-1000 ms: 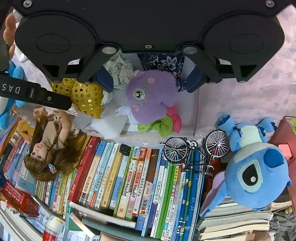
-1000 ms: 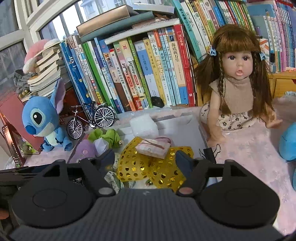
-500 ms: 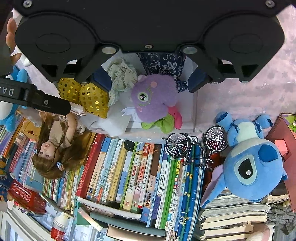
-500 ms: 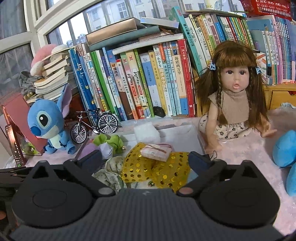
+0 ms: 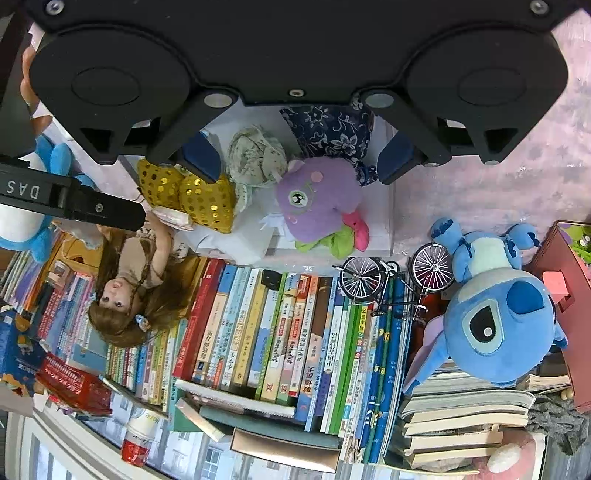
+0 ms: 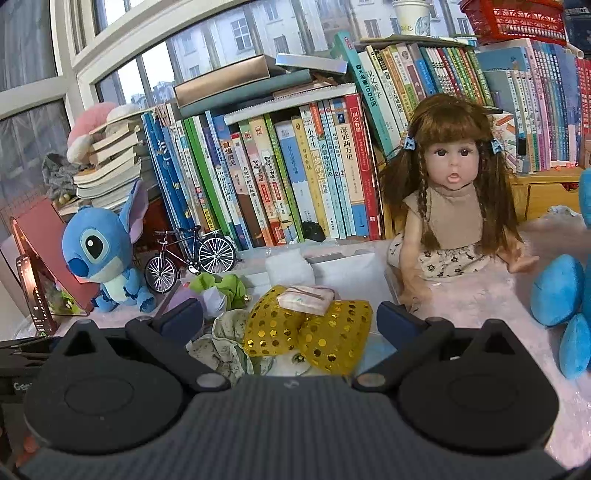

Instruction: Organize soft objects

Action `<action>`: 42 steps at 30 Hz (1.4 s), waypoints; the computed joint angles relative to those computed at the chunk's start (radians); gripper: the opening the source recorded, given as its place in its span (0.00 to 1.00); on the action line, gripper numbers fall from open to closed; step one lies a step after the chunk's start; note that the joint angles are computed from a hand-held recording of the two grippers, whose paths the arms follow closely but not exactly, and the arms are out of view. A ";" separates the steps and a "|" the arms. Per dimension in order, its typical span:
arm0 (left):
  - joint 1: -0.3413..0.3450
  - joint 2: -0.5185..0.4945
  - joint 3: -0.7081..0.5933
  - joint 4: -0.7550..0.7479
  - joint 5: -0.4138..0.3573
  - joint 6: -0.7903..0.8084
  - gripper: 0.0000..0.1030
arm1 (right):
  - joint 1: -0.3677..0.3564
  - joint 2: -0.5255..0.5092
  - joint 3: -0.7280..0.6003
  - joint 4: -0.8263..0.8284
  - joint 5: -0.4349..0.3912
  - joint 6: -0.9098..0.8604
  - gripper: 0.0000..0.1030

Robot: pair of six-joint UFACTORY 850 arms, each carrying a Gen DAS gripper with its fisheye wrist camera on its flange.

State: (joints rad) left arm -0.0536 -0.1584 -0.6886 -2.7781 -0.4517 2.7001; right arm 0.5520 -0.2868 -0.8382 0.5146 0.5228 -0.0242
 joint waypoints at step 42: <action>0.019 0.232 0.230 0.044 -0.101 0.018 0.94 | 0.025 0.110 0.177 -0.090 0.111 0.133 1.00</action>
